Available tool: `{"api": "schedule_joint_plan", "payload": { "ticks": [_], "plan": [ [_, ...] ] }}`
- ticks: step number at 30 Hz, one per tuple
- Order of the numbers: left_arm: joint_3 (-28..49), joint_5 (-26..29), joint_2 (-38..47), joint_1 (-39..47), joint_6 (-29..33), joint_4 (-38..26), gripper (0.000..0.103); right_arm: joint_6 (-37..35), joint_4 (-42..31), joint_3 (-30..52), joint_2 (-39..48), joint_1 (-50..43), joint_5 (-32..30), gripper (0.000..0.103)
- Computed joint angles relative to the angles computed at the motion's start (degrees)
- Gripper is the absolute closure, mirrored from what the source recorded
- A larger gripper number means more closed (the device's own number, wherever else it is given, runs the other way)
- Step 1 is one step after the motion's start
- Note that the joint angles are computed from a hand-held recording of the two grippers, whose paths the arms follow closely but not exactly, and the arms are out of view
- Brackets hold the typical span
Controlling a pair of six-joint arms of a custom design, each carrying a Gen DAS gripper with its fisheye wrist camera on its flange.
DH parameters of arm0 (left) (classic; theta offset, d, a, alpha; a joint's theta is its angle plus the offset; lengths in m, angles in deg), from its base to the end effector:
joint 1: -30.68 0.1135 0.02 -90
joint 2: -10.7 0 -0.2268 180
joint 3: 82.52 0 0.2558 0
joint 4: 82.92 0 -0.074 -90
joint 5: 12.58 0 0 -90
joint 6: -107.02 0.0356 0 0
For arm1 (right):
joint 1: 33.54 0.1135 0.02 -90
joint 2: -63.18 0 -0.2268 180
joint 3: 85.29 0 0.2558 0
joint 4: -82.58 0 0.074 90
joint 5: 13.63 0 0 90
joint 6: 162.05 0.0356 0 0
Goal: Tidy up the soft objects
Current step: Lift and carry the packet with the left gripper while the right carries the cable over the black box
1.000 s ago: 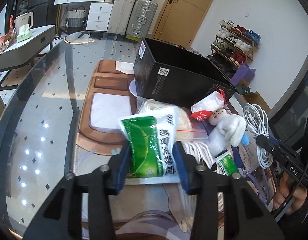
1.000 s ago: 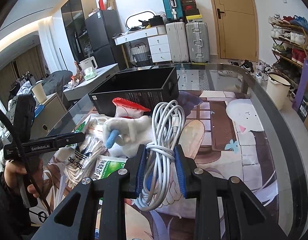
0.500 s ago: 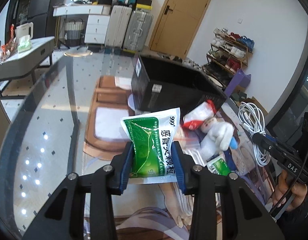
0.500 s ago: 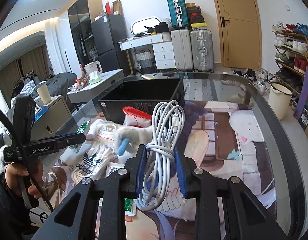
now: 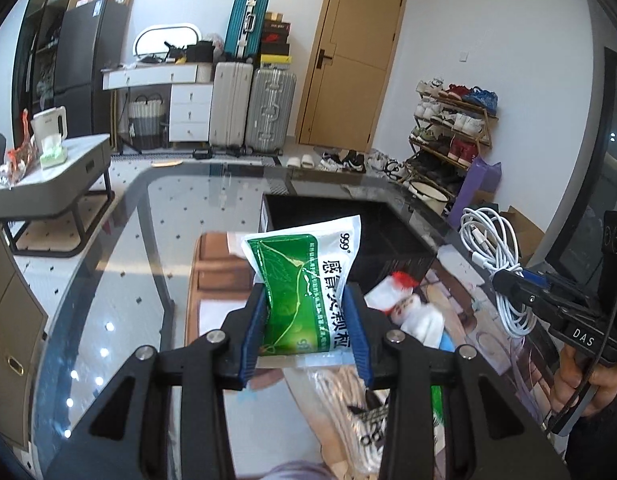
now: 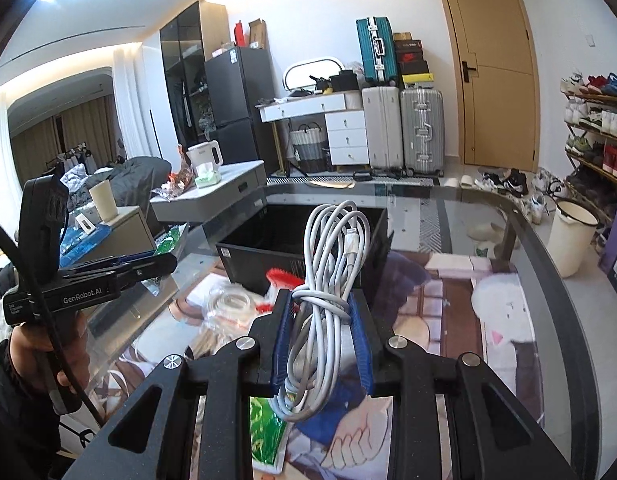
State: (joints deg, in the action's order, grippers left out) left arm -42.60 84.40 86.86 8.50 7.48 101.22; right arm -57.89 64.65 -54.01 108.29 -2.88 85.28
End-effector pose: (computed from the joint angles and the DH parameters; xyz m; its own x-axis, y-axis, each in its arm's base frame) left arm 0.2435 -0.1039 0.1244 -0.5632 0.0519 -0.8247 0.3820 0.9014 -0.2041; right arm 0.1758 0.0978 0.1556 -0.5346 -0.0359 -0.8444 -0.2679 0.9548 0.1290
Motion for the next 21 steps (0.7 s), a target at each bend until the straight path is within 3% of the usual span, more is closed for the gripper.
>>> {"api": "schedule_joint_plan", "payload": {
  "ticks": [10,21],
  "plan": [
    [5.89,-1.10,3.33,-0.44,1.27,-1.11,0.066,-3.06,1.95,3.85,2.63,-3.59,-4.08,0.075],
    [12.52,-2.54,10.89,-1.93,1.32,-0.47,0.066,-6.19,6.65,10.12,13.63,-7.34,-10.39,0.075]
  ]
}}
